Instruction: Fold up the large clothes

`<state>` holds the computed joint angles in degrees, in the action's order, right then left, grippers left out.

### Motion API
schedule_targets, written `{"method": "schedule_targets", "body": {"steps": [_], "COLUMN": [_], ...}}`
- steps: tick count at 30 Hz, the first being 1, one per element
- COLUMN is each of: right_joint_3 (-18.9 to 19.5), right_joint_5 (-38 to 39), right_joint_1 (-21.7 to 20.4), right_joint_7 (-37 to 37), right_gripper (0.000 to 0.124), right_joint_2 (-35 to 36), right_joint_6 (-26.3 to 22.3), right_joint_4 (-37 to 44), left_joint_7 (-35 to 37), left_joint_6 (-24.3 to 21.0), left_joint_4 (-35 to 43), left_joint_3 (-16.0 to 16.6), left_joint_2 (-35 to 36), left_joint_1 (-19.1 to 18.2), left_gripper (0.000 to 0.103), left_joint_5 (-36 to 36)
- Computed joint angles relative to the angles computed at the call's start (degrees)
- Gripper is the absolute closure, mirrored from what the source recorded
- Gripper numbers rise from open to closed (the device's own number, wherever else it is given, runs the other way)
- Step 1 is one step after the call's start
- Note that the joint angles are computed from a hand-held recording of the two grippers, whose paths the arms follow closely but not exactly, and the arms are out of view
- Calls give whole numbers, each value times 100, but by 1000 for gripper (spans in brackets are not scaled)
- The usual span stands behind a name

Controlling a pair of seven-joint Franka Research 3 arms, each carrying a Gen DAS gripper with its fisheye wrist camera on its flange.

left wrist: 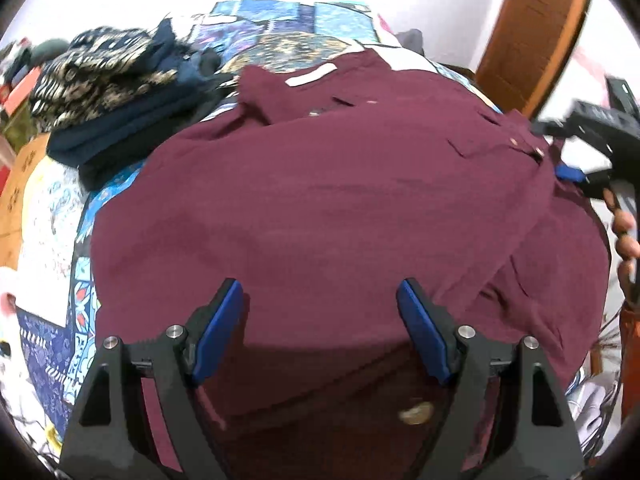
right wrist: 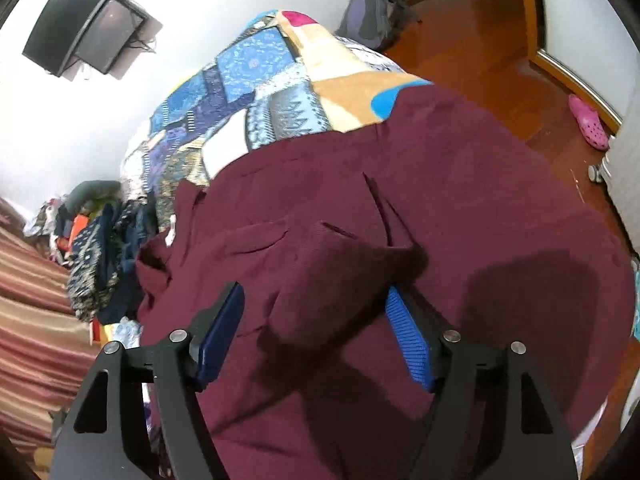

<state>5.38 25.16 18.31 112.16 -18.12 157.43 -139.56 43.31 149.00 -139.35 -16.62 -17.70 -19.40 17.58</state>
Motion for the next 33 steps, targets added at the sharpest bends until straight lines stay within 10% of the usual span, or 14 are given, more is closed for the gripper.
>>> {"method": "schedule_targets", "body": {"steps": [12,21,33], "right_joint_3": [-35,186,32], "right_joint_5": [-214,-646,-1021], "right_joint_1": [73,-155,-388], "right_joint_7": [-383,-637,-395], "right_gripper": [110,112,99], "right_joint_2": [-237,-672,-704], "right_joint_6": [423,813,-117], "right_joint_4": [22,-57,-604], "left_joint_7": [-35,-36,19], "left_joint_6": [17,82,-134], "left_joint_4": [250,542,784], "left_joint_3": [-48,-95,-109], "left_joint_2": [141,330,633], "left_joint_1": [-51,-74,-168], "left_gripper": [24,24,24], "left_joint_5": [61,135,138]}}
